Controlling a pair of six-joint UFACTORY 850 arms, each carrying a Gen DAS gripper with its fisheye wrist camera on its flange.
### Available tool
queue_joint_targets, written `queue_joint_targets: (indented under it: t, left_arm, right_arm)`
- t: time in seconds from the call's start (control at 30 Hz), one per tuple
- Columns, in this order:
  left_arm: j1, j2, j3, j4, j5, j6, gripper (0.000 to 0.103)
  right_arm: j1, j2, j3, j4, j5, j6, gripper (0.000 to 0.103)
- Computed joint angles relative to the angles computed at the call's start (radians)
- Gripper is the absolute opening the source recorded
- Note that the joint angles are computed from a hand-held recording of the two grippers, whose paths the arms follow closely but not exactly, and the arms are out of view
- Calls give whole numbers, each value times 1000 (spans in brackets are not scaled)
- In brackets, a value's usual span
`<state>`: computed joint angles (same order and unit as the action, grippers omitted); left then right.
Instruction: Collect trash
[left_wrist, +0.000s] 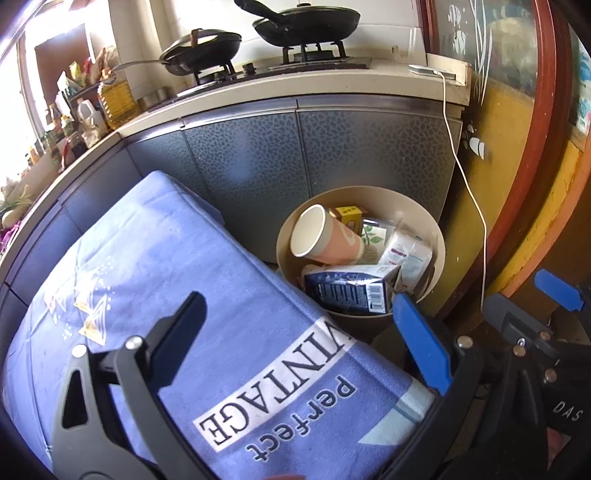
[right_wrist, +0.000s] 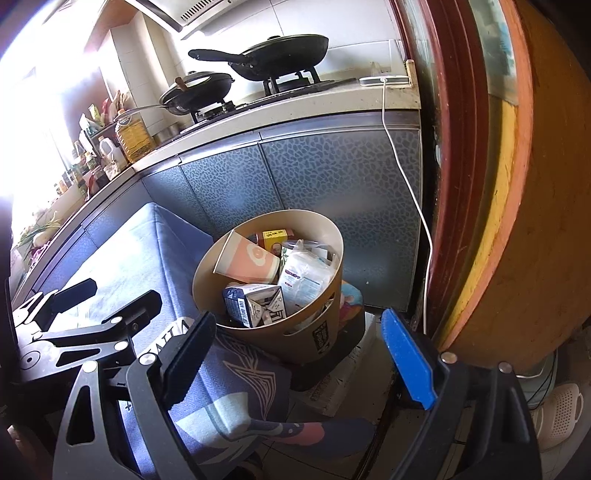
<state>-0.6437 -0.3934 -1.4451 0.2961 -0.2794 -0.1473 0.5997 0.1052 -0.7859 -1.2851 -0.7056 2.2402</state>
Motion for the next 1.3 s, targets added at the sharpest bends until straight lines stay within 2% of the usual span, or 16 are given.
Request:
queue_joint_targets:
  t: [0.57,1.17,1.3]
  left_arm:
    - [6,50,49,92,22,-92,97]
    - [5,54,56,117,22,-112,97]
    - [8,60,69,70,47,-63,97]
  right_arm:
    - [38,4,-15,11,-44,-3,90]
    - [38,6,-14,12,-42,-4,90]
    - [37,6,-13,11,-42,-3,90]
